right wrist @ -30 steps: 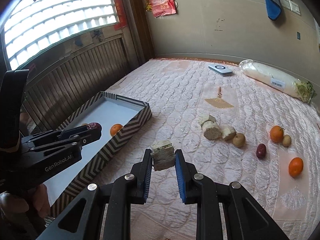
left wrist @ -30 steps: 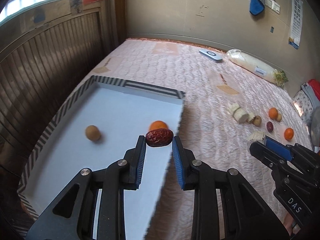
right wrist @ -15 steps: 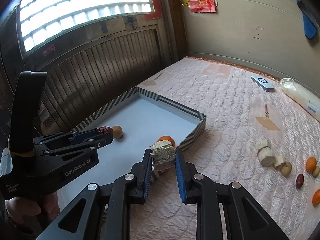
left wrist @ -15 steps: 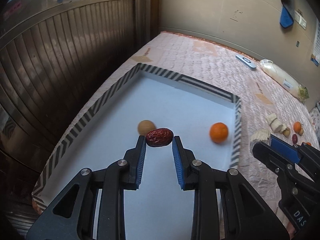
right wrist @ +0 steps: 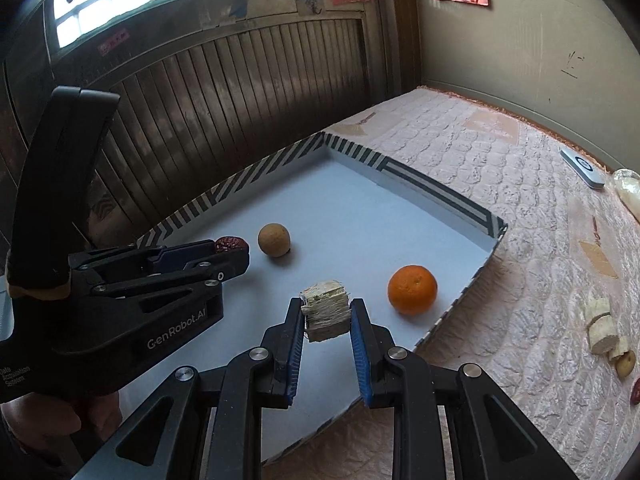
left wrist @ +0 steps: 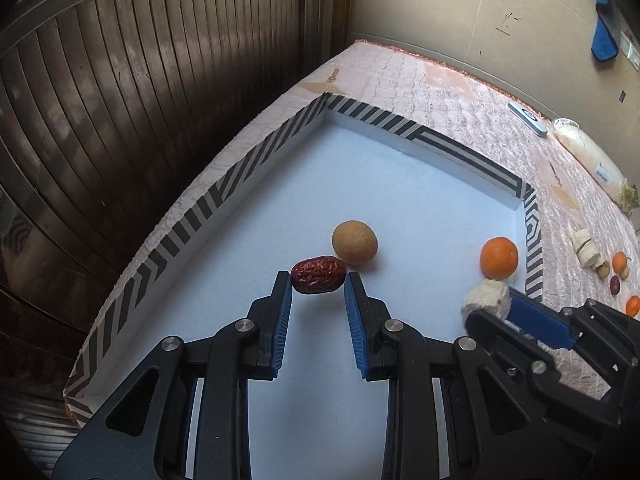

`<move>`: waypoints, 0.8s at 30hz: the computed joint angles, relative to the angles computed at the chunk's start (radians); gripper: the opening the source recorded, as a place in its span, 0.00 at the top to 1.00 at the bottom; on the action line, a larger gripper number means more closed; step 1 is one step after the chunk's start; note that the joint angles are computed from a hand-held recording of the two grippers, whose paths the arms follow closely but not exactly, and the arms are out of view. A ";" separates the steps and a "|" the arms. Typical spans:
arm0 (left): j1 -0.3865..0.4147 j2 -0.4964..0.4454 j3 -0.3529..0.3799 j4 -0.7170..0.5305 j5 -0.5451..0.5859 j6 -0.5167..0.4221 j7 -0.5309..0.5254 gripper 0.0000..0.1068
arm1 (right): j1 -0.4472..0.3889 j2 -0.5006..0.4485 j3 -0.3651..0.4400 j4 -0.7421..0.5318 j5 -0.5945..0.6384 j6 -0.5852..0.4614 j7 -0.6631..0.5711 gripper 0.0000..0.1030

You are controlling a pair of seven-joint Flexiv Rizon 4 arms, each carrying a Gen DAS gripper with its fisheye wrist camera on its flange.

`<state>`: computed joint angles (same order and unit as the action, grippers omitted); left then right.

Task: Organize fruits
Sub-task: 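Carry the date and yam chunk into the tray and open both tools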

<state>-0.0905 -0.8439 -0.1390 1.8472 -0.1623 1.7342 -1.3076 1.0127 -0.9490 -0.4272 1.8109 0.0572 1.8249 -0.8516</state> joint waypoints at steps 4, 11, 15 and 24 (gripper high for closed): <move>-0.011 -0.005 0.012 -0.010 -0.002 -0.012 0.001 0.75 | -0.030 -0.014 0.031 -0.032 -0.028 -0.025 0.001 0.79; 0.012 -0.007 -0.009 -0.021 -0.020 -0.054 -0.006 0.74 | -0.021 -0.031 0.008 -0.045 -0.052 -0.029 0.000 0.75; 0.015 -0.003 -0.011 -0.018 -0.022 -0.066 -0.009 0.64 | -0.016 -0.030 0.010 -0.035 -0.036 0.006 -0.004 0.66; 0.032 0.027 -0.042 0.043 0.010 0.046 -0.032 0.47 | 0.109 -0.014 -0.095 0.051 0.084 0.044 -0.020 0.63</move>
